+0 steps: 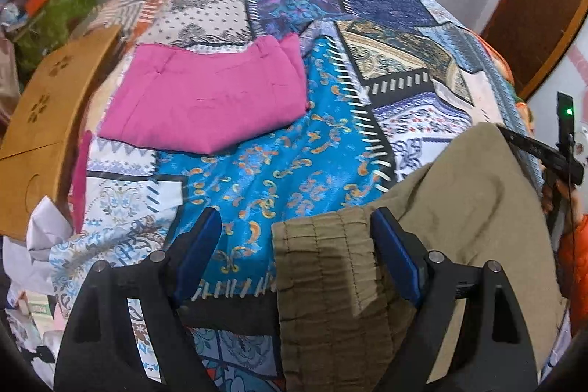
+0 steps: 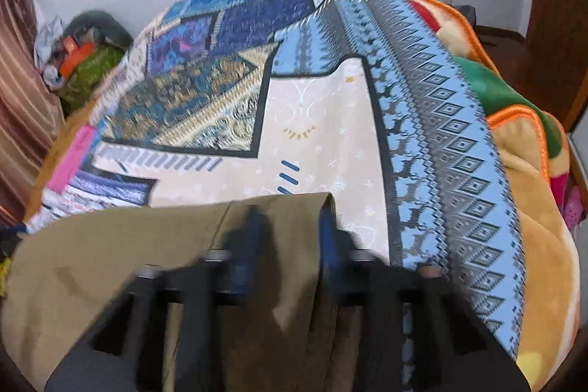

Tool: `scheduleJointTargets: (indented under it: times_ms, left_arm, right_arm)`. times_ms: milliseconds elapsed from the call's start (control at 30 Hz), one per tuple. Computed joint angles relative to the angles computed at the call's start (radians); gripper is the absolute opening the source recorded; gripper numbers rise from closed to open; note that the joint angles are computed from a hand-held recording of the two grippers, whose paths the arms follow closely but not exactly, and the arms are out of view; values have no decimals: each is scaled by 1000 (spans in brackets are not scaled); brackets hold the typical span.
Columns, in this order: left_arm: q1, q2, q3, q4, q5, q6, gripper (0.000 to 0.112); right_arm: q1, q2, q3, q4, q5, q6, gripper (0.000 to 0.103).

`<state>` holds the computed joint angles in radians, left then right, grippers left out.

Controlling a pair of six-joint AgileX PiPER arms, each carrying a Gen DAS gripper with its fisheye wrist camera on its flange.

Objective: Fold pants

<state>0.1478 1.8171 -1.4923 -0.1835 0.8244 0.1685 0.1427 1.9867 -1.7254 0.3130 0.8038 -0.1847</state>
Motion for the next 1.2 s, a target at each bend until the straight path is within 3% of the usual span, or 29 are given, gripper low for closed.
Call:
scheduleJointTargets:
  times_ms: [100,233,333,467,567,633,833,1100,1200]
  left_arm:
    - [-22,-6,32,98,-53,-127,85]
    - [-20,-3,42,115,-62,-179,86]
    - [-30,-6,19,137,-28,-182,85]
    - [-37,-42,-24,138,50,-131,84]
    - [-29,-73,-48,77,87,-57,84]
    - [-38,-84,-63,69,101,-43,84]
    - [-84,-62,-108,9,159,-12,84]
    - [-182,-74,49,156,80,-69,87]
    - [-168,-131,131,141,31,-61,88]
  right_arm:
    - [17,-8,21,-44,-13,-20,7]
    - [51,-18,36,-177,-22,39,6]
    - [88,-12,13,-302,4,101,6]
    - [114,-7,-62,-391,100,115,11]
    - [98,-68,-74,-308,164,67,18]
    - [85,-92,-88,-209,195,31,42]
    - [153,-148,-101,0,251,-38,65]
    - [293,-76,-74,-30,317,-17,67]
    - [298,-165,69,-34,233,-57,67]
